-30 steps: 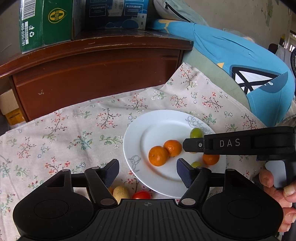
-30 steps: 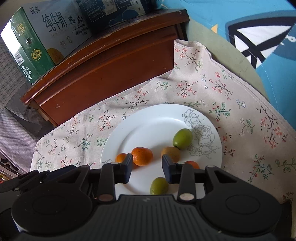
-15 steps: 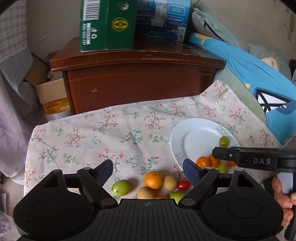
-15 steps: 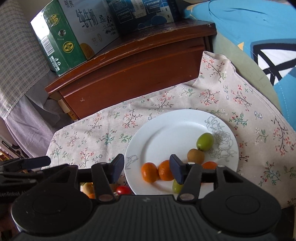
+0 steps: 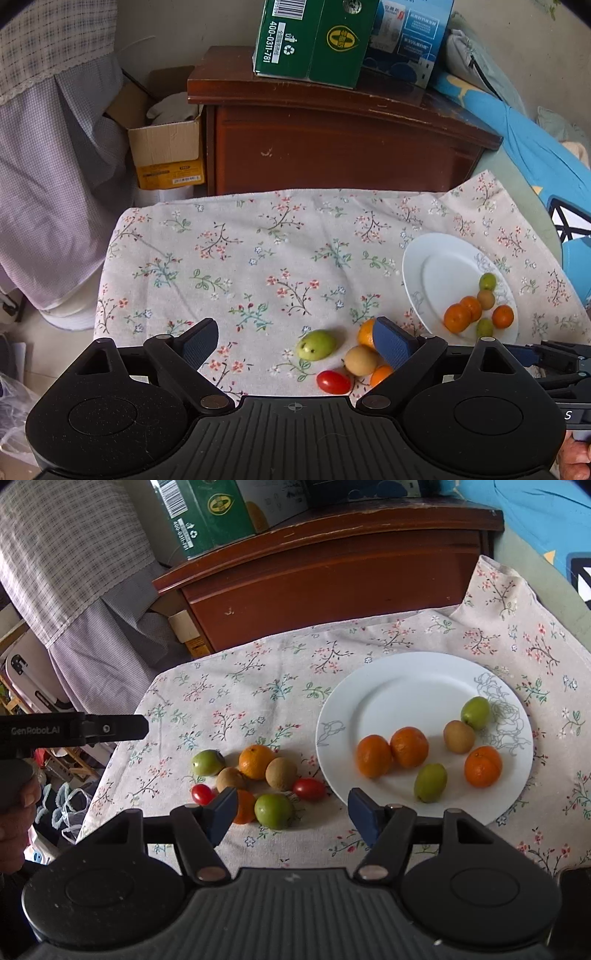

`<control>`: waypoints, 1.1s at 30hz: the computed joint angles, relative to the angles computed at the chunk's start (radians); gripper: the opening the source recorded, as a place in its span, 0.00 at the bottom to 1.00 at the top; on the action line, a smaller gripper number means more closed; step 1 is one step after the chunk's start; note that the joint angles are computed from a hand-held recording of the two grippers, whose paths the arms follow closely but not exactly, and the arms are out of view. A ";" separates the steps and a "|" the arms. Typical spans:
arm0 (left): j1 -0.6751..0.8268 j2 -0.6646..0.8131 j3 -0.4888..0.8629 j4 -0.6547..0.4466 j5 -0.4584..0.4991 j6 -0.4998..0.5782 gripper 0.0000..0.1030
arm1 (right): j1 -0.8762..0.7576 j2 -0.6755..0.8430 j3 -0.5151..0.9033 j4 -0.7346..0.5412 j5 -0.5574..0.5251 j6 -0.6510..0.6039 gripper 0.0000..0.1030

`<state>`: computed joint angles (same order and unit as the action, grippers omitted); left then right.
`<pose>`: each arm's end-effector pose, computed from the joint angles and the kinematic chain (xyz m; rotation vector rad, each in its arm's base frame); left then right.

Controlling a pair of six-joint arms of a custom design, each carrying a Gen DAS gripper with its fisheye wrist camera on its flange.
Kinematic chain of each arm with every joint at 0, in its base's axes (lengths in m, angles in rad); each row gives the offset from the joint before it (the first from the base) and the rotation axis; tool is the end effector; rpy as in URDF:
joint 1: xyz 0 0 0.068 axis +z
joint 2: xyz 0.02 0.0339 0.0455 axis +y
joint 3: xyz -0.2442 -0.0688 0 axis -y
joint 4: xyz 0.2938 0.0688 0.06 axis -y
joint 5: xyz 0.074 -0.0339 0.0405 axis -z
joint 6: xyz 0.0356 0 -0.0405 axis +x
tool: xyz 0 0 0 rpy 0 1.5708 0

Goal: Organize fruits
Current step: 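Move the left tool to a red cherry tomato while the right tool approaches a green lime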

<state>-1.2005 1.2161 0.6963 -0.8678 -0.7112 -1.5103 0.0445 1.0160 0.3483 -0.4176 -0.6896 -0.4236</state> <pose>0.1079 -0.2138 0.1494 -0.4530 2.3684 -0.0250 0.2054 0.0318 0.0965 -0.7784 2.3275 0.7482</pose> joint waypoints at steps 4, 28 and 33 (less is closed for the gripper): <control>-0.014 -0.006 -0.038 0.048 0.041 0.041 0.90 | 0.011 -0.059 -0.039 -0.032 0.004 -0.058 0.65; -0.009 0.130 -0.088 0.271 0.119 0.263 0.88 | 0.119 0.156 -0.071 0.273 0.040 -0.033 0.50; -0.012 0.167 -0.077 0.320 0.103 0.337 0.87 | 0.137 0.224 -0.054 0.324 0.049 -0.027 0.43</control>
